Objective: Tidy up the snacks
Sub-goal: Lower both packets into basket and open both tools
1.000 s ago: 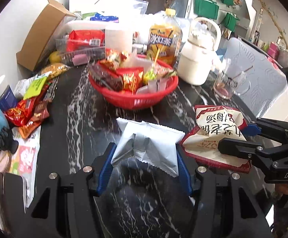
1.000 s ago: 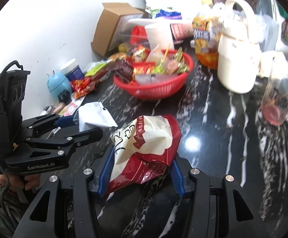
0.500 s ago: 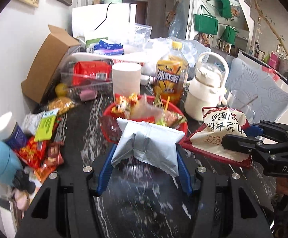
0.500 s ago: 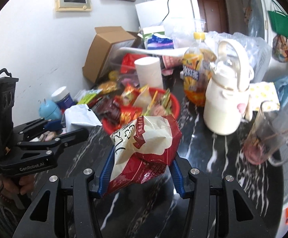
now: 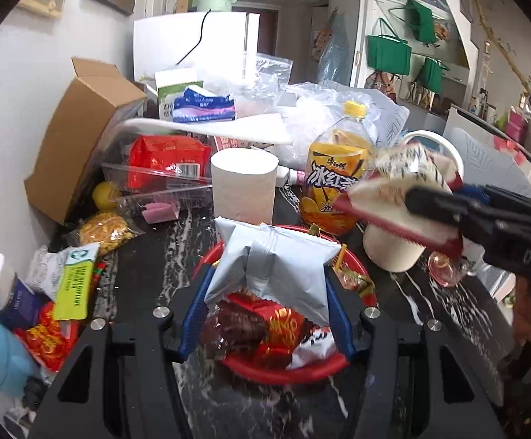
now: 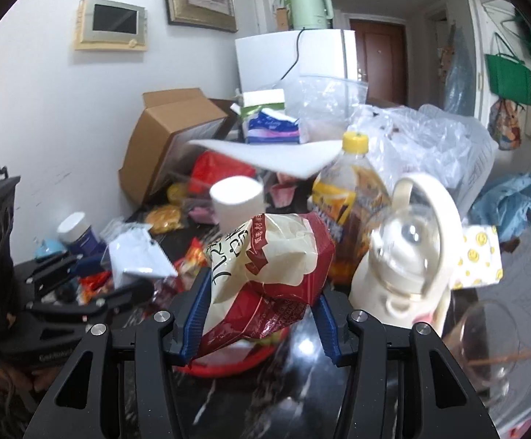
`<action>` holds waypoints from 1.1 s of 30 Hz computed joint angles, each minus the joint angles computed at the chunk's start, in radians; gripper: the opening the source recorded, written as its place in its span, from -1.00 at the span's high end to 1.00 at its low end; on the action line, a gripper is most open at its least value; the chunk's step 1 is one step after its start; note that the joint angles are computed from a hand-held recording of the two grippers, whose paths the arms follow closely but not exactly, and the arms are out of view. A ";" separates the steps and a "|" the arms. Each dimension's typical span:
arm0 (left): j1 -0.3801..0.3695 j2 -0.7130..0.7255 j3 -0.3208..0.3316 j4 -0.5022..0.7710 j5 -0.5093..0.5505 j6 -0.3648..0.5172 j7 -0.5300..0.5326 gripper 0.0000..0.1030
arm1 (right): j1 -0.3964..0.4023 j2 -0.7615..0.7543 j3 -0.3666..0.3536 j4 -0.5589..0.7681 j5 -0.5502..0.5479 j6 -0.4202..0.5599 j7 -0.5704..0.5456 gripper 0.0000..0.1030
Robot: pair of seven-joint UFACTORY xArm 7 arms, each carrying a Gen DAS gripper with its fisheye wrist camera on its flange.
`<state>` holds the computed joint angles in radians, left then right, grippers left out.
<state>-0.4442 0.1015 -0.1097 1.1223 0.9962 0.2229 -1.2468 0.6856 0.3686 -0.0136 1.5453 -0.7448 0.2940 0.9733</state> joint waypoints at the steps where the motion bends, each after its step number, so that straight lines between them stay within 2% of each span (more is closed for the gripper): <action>1: 0.000 0.016 0.006 0.012 0.012 -0.008 -0.028 -0.10 | -0.001 0.019 -0.006 0.020 -0.008 -0.018 0.003 0.01; 4: -0.007 0.055 0.021 0.039 0.014 -0.006 -0.045 -0.09 | -0.037 0.092 0.023 0.096 0.074 -0.036 -0.091 0.01; 8: -0.015 0.087 0.029 0.044 -0.064 -0.007 0.036 -0.09 | -0.049 0.195 0.031 0.208 0.176 -0.025 -0.212 0.01; 9: -0.013 0.095 0.028 0.042 -0.096 -0.018 0.069 -0.09 | -0.071 0.208 0.060 0.218 0.224 -0.026 -0.254 0.01; 11: -0.009 0.112 0.022 0.043 -0.180 -0.025 0.147 -0.09 | -0.147 0.235 0.169 0.230 0.342 -0.019 -0.386 0.01; 13: -0.006 0.127 0.015 0.042 -0.254 -0.041 0.219 -0.09 | -0.176 0.258 0.218 0.241 0.408 -0.003 -0.464 0.01; 19: -0.099 0.137 0.088 0.066 -0.196 0.022 0.197 -0.09 | -0.167 0.283 0.229 0.253 0.513 0.008 -0.568 0.02; 24: -0.109 0.138 0.091 0.071 -0.160 0.044 0.178 -0.09 | -0.114 0.305 0.173 0.284 0.553 0.028 -0.615 0.05; 30: -0.088 0.138 0.072 0.065 -0.204 0.025 0.211 -0.09 | -0.105 0.314 0.159 0.304 0.637 0.068 -0.660 0.06; 33: -0.092 0.143 0.076 0.071 -0.215 0.026 0.212 -0.12 | -0.084 0.302 0.134 0.306 0.630 0.098 -0.669 0.05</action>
<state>-0.5360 0.2441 -0.0338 1.1928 0.7814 0.2490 -1.0350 0.6021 0.6702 0.1201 1.8515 -0.1143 0.3918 0.3042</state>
